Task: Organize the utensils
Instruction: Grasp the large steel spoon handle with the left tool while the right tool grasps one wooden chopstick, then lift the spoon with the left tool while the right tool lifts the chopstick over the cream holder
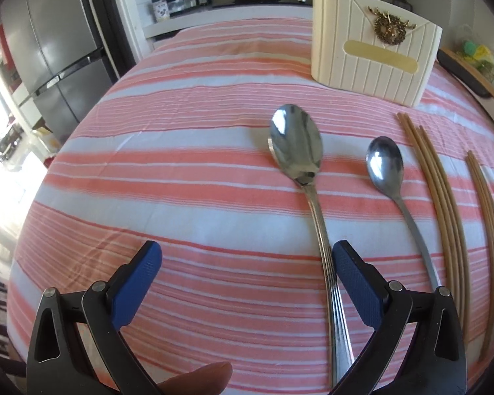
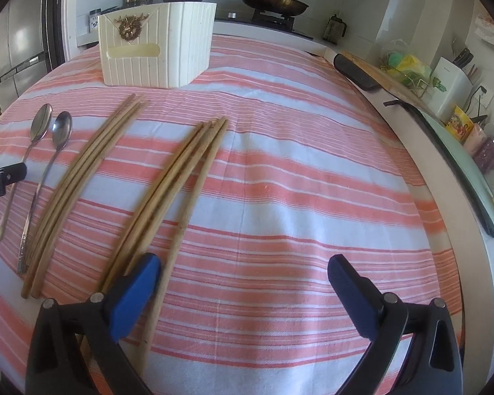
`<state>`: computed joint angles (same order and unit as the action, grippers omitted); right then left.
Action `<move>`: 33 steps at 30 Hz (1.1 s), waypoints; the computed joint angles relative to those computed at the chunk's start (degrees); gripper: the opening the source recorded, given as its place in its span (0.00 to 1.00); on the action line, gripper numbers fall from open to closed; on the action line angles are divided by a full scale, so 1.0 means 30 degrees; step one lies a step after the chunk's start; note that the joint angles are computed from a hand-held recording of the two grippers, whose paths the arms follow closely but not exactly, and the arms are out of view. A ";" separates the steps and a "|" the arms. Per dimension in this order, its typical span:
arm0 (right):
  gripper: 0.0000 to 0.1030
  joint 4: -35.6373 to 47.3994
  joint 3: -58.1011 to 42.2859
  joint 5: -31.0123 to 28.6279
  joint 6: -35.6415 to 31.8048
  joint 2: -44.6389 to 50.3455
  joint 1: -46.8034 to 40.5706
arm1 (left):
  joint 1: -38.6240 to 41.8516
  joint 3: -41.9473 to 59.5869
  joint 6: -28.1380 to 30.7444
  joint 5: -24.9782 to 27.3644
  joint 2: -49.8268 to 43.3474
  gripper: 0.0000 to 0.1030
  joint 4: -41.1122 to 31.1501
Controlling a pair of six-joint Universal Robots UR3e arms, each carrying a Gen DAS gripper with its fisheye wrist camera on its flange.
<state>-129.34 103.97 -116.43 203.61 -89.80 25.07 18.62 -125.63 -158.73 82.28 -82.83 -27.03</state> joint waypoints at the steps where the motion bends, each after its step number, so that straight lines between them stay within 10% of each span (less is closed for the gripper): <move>1: 1.00 0.0090 0.0102 0.0062 -0.0242 -0.0180 -0.0133 | 0.0384 -0.0162 0.0524 -0.0061 0.0139 1.00 0.0116; 8: 1.00 0.0403 0.1974 0.5422 -0.1350 -0.2675 -0.4038 | 0.2776 0.0438 0.3416 -0.2365 0.0401 1.00 -0.2371; 11: 0.96 0.1779 0.0467 0.4823 -0.2063 -0.1854 -0.3642 | 0.2430 0.1717 0.3952 -0.2126 -0.0209 1.00 -0.3833; 19: 0.43 0.1860 -0.3085 0.7051 -0.5010 0.1201 -0.3710 | -0.0268 0.5688 0.6444 -0.1723 -0.3825 0.98 -0.4130; 28: 0.12 0.4287 -1.0078 0.8379 -0.5403 0.6436 -0.5220 | -0.1478 1.1616 0.4096 -0.2464 -0.7976 0.80 -0.7282; 33: 0.06 0.5211 -1.2076 0.9941 -0.4912 0.7801 -0.6358 | -0.1826 1.3157 0.4221 -0.2883 -0.8867 0.41 -0.7863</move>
